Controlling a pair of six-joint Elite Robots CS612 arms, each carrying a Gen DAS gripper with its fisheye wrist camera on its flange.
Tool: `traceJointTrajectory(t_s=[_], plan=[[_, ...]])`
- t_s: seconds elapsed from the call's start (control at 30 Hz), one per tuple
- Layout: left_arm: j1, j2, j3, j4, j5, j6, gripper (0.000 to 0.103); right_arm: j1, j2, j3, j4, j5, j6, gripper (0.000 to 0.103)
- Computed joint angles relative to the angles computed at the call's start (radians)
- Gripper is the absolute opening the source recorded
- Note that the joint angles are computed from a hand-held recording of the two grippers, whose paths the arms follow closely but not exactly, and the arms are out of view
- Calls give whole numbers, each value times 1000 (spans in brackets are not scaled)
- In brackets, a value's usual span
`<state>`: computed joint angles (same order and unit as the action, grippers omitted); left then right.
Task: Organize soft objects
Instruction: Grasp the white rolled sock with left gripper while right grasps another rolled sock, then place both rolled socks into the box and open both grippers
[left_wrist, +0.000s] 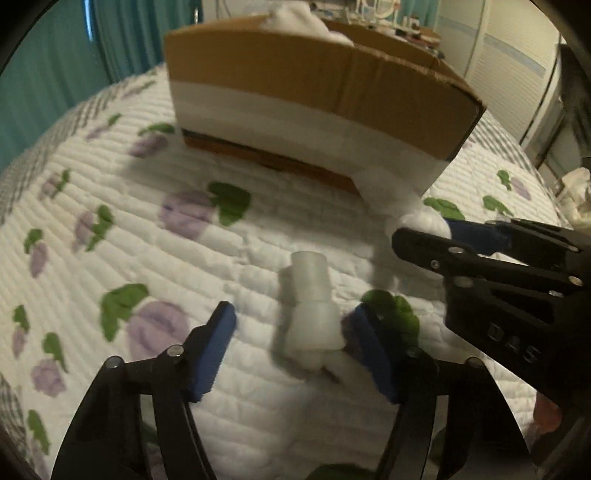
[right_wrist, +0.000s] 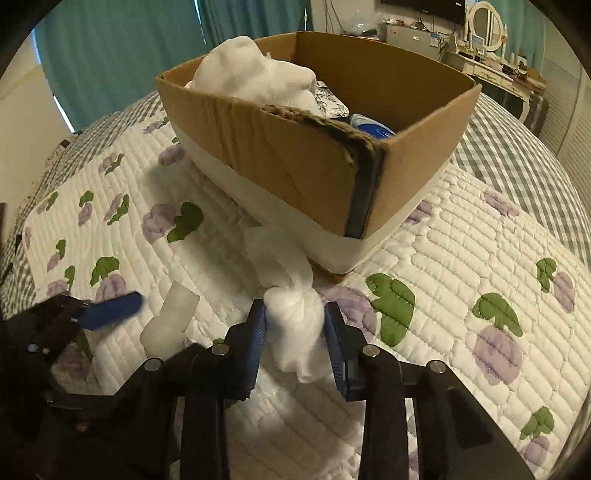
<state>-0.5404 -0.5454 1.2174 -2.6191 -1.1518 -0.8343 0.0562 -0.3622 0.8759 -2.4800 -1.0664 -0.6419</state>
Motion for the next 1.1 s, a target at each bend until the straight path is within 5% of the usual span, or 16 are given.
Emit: traceJointTrajectory(t_s=[0.1,0.13,0.57,0.83,1.1], plan=[[5,-1,10,-51,-44,20,28,-4,-6,11,-24,-5,19,30],[4,-3,15,-58,-48,22,26,-6,-9,15,-32,-6,26,30],[-4,-92,128,-180,-95,39,24,-32,-141,205,-188,-34,79,30],[-40,-180,185,-274,-1,158,24,-48,-282,377,-354,-40,129,30],[-35,-249,200,-283,44,306,24,-49,-368,449,-461,-36,181,30]])
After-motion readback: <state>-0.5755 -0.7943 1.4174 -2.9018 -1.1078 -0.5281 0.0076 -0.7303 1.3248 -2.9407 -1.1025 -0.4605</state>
